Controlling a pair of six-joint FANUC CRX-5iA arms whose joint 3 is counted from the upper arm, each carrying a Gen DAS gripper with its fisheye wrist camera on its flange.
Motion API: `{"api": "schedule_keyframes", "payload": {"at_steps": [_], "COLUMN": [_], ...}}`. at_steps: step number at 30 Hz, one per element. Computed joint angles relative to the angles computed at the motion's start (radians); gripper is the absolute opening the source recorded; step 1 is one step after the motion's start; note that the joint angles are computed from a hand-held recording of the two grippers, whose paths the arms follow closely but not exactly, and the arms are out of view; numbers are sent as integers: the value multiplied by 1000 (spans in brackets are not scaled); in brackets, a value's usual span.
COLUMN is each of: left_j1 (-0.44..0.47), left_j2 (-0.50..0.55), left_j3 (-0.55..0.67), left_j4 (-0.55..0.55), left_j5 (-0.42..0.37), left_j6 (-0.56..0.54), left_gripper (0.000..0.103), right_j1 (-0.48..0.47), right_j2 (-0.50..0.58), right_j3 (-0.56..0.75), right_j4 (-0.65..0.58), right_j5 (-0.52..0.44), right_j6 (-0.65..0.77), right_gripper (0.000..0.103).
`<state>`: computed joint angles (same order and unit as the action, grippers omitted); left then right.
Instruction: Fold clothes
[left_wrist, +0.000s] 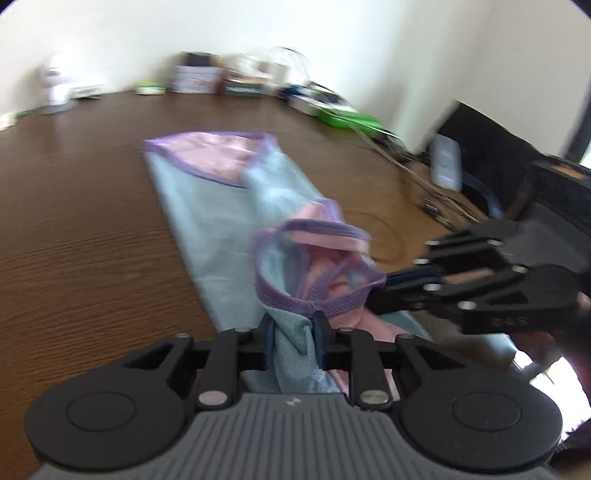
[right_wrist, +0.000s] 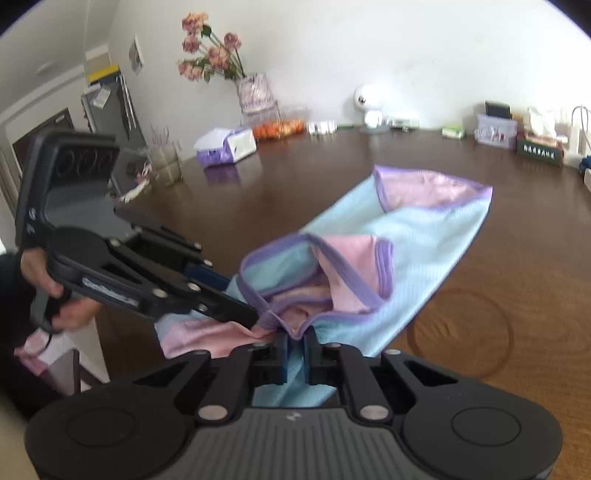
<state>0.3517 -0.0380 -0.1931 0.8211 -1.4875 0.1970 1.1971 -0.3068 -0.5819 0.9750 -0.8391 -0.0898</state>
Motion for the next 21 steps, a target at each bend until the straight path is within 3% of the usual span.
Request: {"api": "schedule_keyframes", "payload": {"at_steps": [3,5,10,11,12,13,17,19,21], "left_j1": [23,39,65,59,50,41,53,72,101], "left_j2": [1,8,61,56,48,41,40,52,72], "left_j3": [-20,-17,43,46,46,46,39,42,53], "left_j4": [45,59,57,37,14,-9,-13,0,20], "left_j5": [27,16,-147,-143,-130,-116,-123,-149,-203], "left_j6": [84,123,115,108,107,106,99,78,23], "left_gripper": [39,41,46,41,23,15,16,30,54], "right_j1": [22,34,64,68,71,78,156,189,208], "right_j2": [52,29,-35,-31,-24,-21,-23,-21,-17], "right_j3": [34,14,-31,-28,-27,-35,-44,-32,-29], "right_j4": [30,32,2,-16,-17,7,71,46,49], "right_j5": [-111,-97,-45,-43,-47,-59,-193,-245,-274], "right_j6": [-66,-91,-172,-181,-203,-236,-333,-339,-342], "right_gripper": [17,17,26,26,22,0,0,0,3]}}
